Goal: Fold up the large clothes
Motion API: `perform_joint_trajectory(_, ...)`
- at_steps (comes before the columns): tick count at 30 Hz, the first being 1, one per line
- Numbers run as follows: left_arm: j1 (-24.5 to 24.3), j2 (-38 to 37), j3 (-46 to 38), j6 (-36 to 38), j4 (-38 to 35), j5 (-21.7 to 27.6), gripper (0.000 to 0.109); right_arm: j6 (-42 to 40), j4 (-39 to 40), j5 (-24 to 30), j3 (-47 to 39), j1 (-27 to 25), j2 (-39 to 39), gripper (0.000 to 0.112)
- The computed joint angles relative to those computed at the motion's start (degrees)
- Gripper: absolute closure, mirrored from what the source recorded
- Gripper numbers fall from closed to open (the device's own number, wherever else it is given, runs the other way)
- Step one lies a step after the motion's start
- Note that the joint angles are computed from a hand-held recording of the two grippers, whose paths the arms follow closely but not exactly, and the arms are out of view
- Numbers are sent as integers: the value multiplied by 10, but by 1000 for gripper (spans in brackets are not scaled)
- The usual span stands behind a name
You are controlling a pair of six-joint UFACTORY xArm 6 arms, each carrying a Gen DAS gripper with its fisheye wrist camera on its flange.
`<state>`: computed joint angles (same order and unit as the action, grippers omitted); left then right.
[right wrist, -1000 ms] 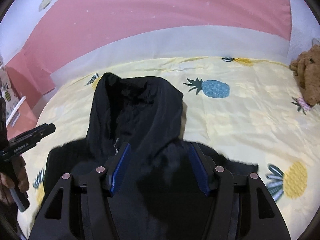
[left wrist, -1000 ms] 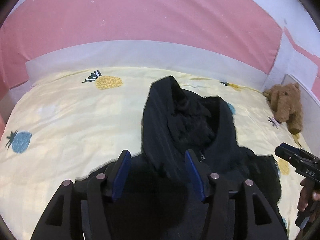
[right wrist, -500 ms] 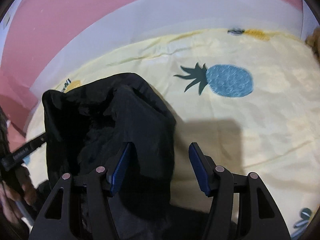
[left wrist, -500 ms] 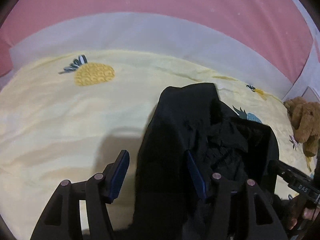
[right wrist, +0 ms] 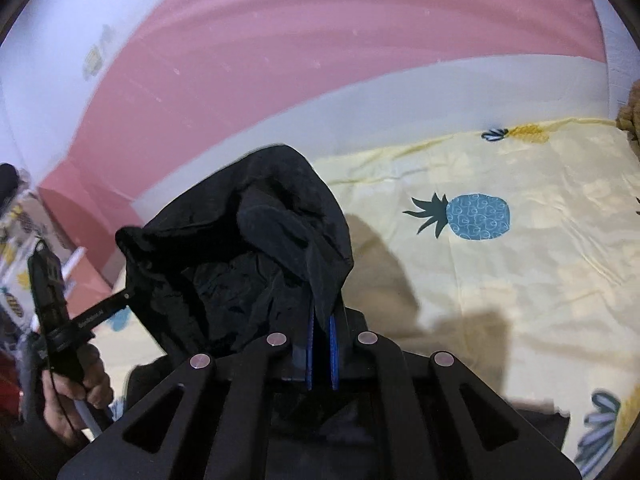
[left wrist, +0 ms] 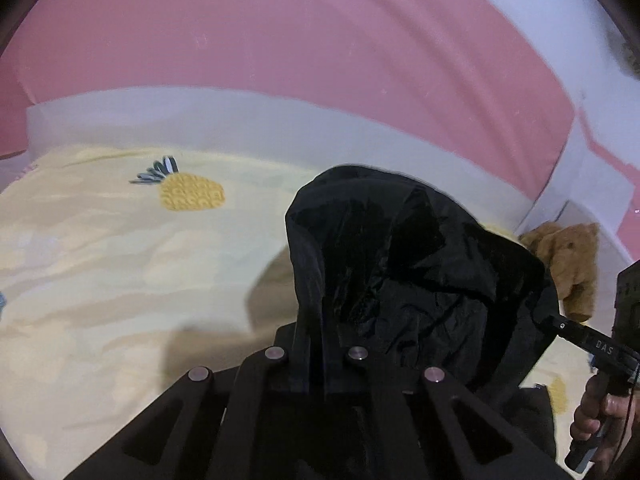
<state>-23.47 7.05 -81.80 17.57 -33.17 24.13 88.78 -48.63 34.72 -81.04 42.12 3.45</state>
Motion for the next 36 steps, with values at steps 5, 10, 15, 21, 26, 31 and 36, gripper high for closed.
perform_joint_trajectory(5, 12, -121, 109, 56, -70, 0, 106, 89, -72, 47, 67, 64, -74, 107)
perform_joint_trajectory(10, 12, -250, 237, 90, -109, -2, 106, 164, -92, 104, 106, 137, -109, 107)
perform_joint_trajectory(15, 11, -351, 350, 91, -115, 0, 105, 234, -81, 129, 160, 189, -131, 107)
perform_joint_trajectory(21, 18, -401, 435, 42, -49, 12, 103, 257, -32, 97, 204, 199, -123, 107)
perform_joint_trajectory(26, 33, -415, 463, -52, 68, 46, 102, 262, 2, 101, 231, 211, -138, 105)
perform_joint_trajectory(31, 58, -483, 502, -59, 75, 105, 101, 285, -4, 147, 228, 243, -155, 94)
perform_joint_trajectory(36, 69, -547, 513, -58, 50, 121, 101, 255, -34, 144, 163, 248, -116, 76)
